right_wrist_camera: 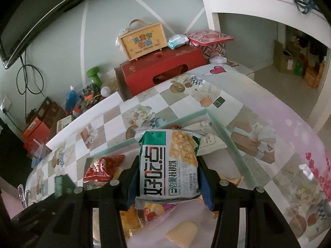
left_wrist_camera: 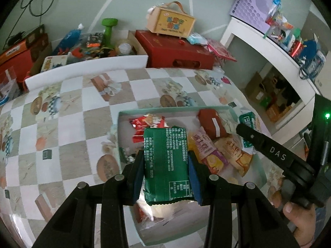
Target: Organize snacks
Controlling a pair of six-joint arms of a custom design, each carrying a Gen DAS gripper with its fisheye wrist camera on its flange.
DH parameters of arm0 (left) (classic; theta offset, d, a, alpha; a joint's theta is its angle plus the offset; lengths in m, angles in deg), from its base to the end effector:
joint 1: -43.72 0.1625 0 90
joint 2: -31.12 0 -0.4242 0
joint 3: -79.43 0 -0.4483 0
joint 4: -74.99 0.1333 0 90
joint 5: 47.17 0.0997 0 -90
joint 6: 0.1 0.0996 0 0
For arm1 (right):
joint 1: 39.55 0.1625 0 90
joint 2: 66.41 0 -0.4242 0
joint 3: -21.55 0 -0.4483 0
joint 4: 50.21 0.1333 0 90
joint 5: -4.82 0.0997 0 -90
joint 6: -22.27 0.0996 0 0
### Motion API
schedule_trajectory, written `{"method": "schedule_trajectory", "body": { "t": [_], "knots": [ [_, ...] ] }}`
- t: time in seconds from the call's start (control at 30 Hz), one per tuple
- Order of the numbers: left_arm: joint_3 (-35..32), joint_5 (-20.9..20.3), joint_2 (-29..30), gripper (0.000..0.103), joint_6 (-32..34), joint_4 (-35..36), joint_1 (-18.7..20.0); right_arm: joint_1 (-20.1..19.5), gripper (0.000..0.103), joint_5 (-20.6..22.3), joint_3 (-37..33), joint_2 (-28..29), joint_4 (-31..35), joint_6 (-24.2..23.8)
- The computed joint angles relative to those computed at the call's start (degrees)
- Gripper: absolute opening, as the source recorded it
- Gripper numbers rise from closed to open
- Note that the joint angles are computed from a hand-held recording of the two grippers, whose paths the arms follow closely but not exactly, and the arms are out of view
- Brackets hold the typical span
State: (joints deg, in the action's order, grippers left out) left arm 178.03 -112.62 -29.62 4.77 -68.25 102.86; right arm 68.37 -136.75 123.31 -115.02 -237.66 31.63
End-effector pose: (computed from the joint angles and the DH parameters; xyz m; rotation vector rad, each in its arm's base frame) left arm -0.1996 -0.6746 0.1965 0.7646 2.6350 -0.4950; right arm 0.2569 -0.6147 0.1473 -0.2674 -2.2274 1.1216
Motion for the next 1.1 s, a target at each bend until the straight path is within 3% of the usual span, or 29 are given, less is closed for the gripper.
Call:
{"method": "schedule_trajectory", "body": {
  "t": [0.5,0.73,0.83,0.97,1.03,1.07,1.1],
  "knots": [
    [-3.77,1.37,4.97,0.041,0.03,1.47,-0.81,-1.24,0.053,2.92,-0.17,-0.05,3.96,1.76],
    [-1.97,2.02,2.92,0.042,-0.58,0.26,-1.15,-1.33,0.055,2.95,-0.84,0.36,6.11,1.70],
    [-1.10,2.12,1.45,0.056,-1.24,-0.29,-1.10,-1.19,0.071,2.84,-1.04,0.50,6.36,1.44],
    [0.31,5.01,-0.44,0.062,-2.93,-0.38,-0.98,-0.88,0.074,1.66,-1.62,0.86,8.02,1.08],
    [1.06,7.21,-1.29,0.078,-4.39,-0.46,-0.71,-0.82,0.079,1.52,-1.77,0.89,9.14,1.27],
    [1.66,8.86,-1.85,0.086,-5.38,-0.72,-0.49,-0.76,0.087,1.33,-1.84,0.98,9.62,1.33],
    [2.08,9.92,-2.23,0.087,-5.98,-1.02,-0.32,-0.69,0.096,1.13,-1.84,1.05,9.86,1.28]
  ]
}}
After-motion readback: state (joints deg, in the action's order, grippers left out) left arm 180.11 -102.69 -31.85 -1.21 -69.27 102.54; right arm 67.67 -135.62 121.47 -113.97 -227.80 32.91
